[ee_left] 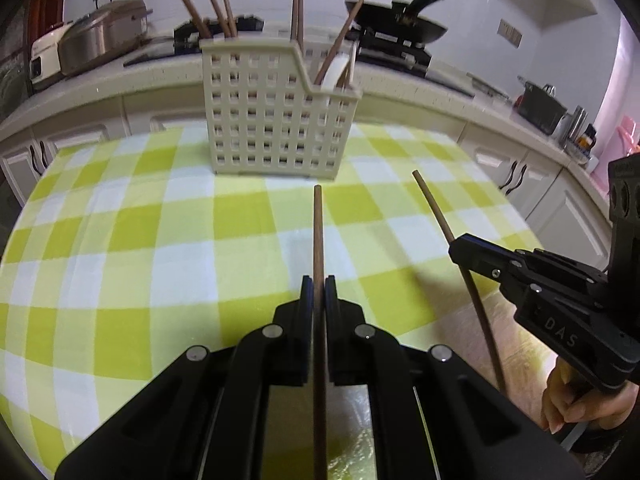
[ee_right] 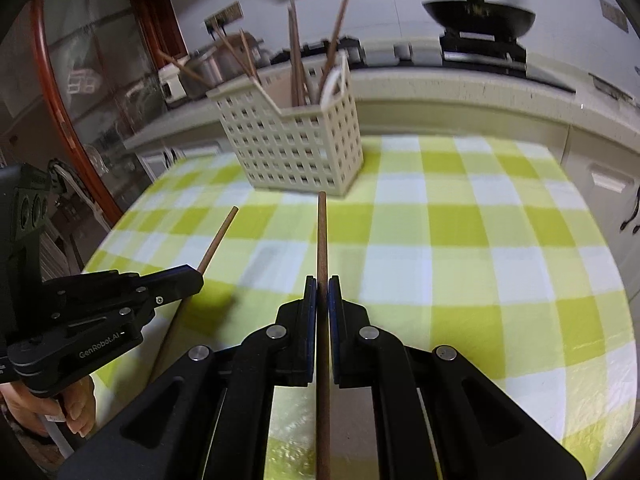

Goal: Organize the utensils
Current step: 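Lift the chopstick in the right tool over the basket while the left tool carries its chopstick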

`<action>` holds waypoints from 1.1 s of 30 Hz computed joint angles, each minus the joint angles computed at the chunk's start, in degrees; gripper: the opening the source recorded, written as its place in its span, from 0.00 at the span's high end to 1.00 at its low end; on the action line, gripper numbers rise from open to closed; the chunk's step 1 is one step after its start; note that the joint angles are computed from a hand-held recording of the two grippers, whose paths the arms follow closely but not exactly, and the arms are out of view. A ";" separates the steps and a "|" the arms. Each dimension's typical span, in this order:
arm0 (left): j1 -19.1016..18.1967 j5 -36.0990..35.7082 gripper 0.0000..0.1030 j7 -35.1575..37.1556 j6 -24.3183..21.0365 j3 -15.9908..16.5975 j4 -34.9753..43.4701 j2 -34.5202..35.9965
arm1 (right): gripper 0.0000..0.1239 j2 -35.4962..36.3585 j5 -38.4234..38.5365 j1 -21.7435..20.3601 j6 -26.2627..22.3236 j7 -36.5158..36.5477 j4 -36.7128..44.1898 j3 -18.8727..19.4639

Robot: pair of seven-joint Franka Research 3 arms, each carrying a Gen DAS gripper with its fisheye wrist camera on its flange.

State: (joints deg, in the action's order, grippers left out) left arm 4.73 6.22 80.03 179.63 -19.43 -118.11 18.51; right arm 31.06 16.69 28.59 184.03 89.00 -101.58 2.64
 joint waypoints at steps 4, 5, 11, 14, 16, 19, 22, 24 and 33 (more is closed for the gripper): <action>0.37 0.69 0.94 -0.64 3.45 -0.04 -2.04 -2.25 | 0.95 -1.37 0.41 -2.87 4.05 -1.47 -1.63 3.61; 0.38 1.09 0.94 -1.02 4.20 0.07 -2.52 -2.80 | 0.95 -1.59 0.54 -2.87 4.54 -1.72 -1.83 3.70; -5.75 5.95 0.94 -6.47 7.80 7.42 -4.57 -5.47 | 0.95 -3.22 0.93 -3.70 10.17 -3.40 -4.14 5.47; -9.59 7.70 0.94 -8.30 9.23 11.73 -5.24 -6.34 | 0.95 -3.68 0.70 -3.97 11.82 -4.11 -4.72 6.12; -12.60 8.36 0.94 -9.03 10.39 15.01 -5.92 -6.96 | 0.95 -3.95 0.79 -3.57 13.14 -4.62 -5.16 5.90; -13.60 8.76 0.94 -9.64 11.69 16.24 -6.66 -7.53 | 0.95 -4.22 1.19 -3.08 14.55 -5.25 -5.60 5.66; -17.68 6.97 0.94 -8.42 12.82 20.22 -7.57 -8.31 | 0.95 -4.57 1.08 -3.46 16.17 -5.34 -6.19 6.23; -18.50 5.78 0.94 -7.44 13.34 20.85 -7.94 -8.64 | 0.95 -4.83 1.16 -3.34 16.89 -5.49 -6.45 6.29; -23.46 -5.41 0.94 2.88 16.67 23.91 -9.82 -9.90 | 0.95 -5.35 1.82 -2.48 19.21 -6.47 -6.93 6.08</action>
State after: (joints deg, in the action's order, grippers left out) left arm -18.73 0.80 82.91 196.30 4.47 -127.93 8.60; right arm 25.70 18.51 26.12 203.23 82.53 -108.51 8.72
